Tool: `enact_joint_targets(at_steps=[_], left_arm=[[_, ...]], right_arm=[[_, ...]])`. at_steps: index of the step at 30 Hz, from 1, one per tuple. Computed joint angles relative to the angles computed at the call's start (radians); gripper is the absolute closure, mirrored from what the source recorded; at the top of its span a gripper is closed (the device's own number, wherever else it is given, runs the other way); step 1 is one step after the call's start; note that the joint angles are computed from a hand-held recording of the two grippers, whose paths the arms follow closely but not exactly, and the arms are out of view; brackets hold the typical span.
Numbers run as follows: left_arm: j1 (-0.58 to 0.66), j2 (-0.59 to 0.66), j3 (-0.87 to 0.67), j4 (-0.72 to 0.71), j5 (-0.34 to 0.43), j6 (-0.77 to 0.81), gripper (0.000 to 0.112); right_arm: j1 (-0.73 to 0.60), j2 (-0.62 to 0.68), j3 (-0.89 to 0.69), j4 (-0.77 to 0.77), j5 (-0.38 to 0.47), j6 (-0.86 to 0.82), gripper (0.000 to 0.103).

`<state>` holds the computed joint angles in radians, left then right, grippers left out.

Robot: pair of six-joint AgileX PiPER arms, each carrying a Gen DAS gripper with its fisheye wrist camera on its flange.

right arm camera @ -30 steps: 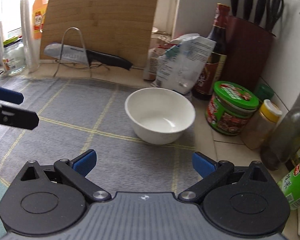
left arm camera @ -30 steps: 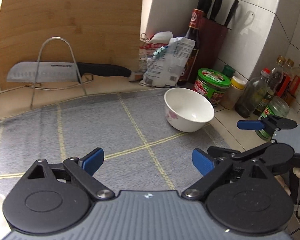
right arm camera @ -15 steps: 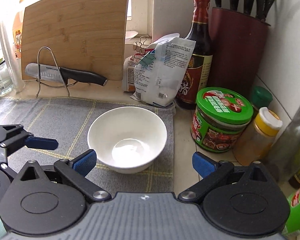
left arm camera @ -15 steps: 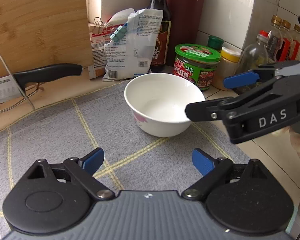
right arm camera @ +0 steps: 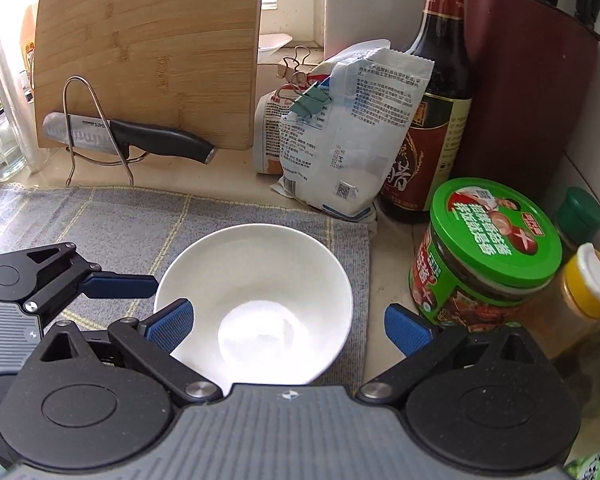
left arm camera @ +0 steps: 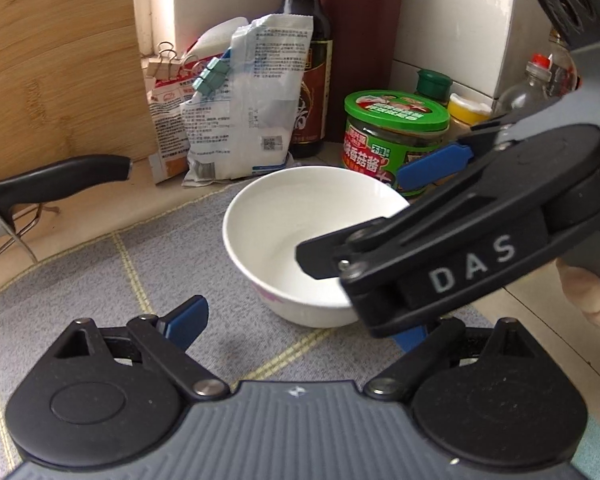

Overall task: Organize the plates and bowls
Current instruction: 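Move the right tool to the white bowl by the condiment jars and grip its rim, then lift the bowl with the right tool and carry it toward the plate stack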

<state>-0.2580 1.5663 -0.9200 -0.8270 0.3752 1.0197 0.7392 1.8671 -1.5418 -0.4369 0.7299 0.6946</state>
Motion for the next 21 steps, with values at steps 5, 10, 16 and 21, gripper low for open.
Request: enact_joint_targets(at_steps=[5, 10, 16, 21], left_arm=[[-0.013, 0.013, -0.003, -0.040, -0.010, 0.048, 0.021], [-0.006, 0.019, -0.003, -0.108, 0.005, 0.126, 0.026], [-0.021, 0.006, 0.015, -0.137, -0.025, 0.175, 0.027], [-0.023, 0.003, 0.016, -0.140, -0.032, 0.202, 0.027]], right_arm=[[-0.025, 0.016, -0.020, 0.061, -0.011, -0.072, 0.003], [-0.042, 0.031, -0.034, 0.118, -0.008, -0.147, 0.015], [-0.049, 0.040, -0.049, 0.147, -0.003, -0.192, 0.021], [-0.060, 0.055, -0.071, 0.164, -0.001, -0.219, 0.022]])
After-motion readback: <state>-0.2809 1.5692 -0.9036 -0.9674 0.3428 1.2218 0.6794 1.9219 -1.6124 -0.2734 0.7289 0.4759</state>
